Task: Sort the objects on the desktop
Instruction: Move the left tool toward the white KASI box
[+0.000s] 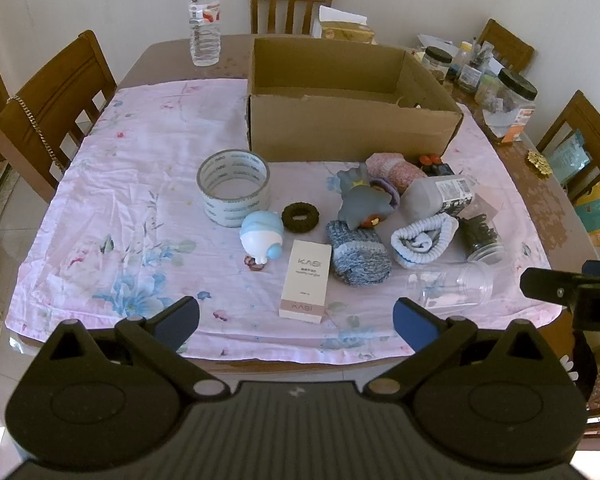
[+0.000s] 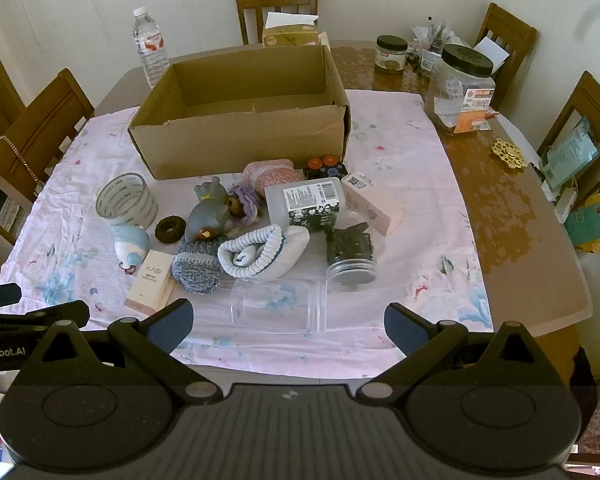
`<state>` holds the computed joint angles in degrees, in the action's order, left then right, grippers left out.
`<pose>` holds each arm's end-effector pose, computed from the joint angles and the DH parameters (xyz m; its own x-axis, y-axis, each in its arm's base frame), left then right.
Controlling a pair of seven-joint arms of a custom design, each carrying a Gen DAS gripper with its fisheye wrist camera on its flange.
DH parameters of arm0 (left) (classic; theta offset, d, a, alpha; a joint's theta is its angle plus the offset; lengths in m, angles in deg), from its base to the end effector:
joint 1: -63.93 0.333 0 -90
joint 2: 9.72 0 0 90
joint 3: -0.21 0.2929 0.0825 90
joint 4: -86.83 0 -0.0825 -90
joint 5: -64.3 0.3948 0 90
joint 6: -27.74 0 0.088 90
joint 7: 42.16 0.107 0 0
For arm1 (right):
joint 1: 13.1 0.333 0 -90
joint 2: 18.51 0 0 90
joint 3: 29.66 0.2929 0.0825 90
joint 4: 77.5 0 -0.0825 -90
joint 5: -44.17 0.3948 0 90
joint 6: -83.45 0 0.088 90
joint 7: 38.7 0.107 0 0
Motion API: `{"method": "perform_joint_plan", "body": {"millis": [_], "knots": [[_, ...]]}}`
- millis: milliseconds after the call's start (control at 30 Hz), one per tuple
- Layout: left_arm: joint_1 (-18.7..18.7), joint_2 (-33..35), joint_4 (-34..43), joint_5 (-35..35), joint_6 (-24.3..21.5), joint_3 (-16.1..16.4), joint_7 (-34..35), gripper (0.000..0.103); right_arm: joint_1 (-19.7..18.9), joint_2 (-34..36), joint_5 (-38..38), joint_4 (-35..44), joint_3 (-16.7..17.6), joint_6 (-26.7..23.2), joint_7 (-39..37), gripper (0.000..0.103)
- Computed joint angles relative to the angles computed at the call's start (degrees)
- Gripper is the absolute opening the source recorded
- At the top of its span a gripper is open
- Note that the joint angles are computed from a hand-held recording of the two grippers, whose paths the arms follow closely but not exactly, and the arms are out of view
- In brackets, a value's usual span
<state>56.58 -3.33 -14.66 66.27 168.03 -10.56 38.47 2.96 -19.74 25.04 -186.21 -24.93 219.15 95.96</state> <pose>0.6163 -0.1966 0.5303 -0.1859 -0.9797 0.0757 -0.8383 0.1179 -0.5324 0.5677 0.2118 0.5356 -0.2087 -0.9745 -0.0820 -0.8189 0.2200 -0.5301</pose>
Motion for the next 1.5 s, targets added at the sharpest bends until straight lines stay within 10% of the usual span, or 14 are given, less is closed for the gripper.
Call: {"method": "perform_joint_plan", "body": {"millis": [1167, 1500], "knots": [[0.5, 0.5, -0.8, -2.7, 1.7, -0.1, 4.9, 0.102, 0.1, 0.0, -3.4, -2.7, 0.2, 6.9, 0.0, 0.103], [0.5, 0.7, -4.0, -1.5, 8.8, -0.4, 6.4, 0.102, -0.7, 0.4, -2.9, -5.0, -0.6, 14.8, -6.7, 0.103]]}}
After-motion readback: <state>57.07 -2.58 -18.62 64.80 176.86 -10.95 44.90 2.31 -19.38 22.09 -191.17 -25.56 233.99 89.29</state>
